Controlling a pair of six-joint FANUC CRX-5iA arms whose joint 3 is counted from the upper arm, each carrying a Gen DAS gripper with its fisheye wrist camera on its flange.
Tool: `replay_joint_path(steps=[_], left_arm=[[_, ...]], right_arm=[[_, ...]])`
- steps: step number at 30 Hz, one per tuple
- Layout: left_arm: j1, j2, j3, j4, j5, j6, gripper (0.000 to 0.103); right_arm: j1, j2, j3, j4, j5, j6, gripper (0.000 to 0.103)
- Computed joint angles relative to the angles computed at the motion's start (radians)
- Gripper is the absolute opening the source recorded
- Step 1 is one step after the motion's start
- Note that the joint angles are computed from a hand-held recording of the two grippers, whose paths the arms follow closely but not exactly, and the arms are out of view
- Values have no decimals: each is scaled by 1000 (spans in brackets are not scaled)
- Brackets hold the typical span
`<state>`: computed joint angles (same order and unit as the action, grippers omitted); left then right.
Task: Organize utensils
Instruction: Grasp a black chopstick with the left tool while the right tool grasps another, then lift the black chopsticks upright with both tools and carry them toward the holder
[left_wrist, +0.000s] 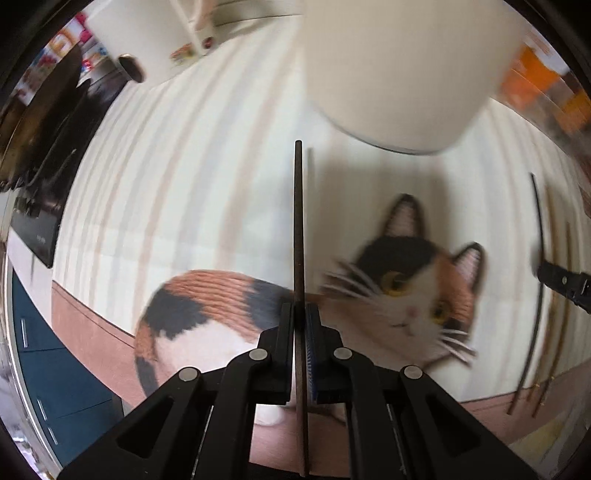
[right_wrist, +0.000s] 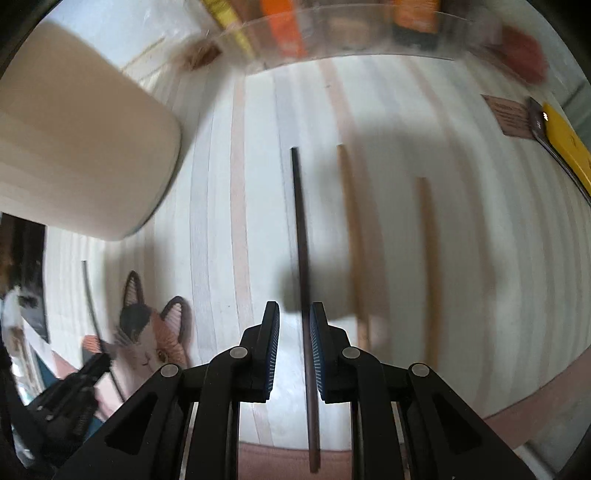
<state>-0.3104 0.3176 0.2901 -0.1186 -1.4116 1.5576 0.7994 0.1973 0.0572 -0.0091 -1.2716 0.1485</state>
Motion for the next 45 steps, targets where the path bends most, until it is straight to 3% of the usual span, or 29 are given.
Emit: replay_joint_path(steps=[3, 8, 15, 18, 22, 25, 28, 32, 34, 45], left_arm=[[25, 3, -8, 14, 9, -5, 4], [58, -17, -61, 52, 55, -48, 4], [119, -66, -143, 118, 82, -145, 6], [160, -69, -136, 133, 57, -198, 9], [176, -21, -78, 131, 37, -245, 21], [181, 2, -48, 139, 33, -280, 18], [179, 9, -35, 139, 24, -306, 4], [169, -3, -46, 141, 14, -340, 3], [163, -11, -57, 136, 18, -345, 3], [159, 29, -8, 139, -23, -327, 8]], right_arm=[[21, 66, 73, 37, -96, 34, 18], [55, 140, 160, 76, -209, 36, 6], [110, 185, 265, -11, -224, 53, 6], [134, 201, 294, -16, -241, 35, 6], [125, 243, 363, -44, -289, 29, 7], [105, 273, 400, -54, -306, 32, 7], [100, 294, 427, -48, -324, 14, 7], [72, 302, 442, -64, -318, 13, 7], [57, 249, 378, -96, -280, 26, 6], [-7, 325, 466, -162, -309, 86, 6]])
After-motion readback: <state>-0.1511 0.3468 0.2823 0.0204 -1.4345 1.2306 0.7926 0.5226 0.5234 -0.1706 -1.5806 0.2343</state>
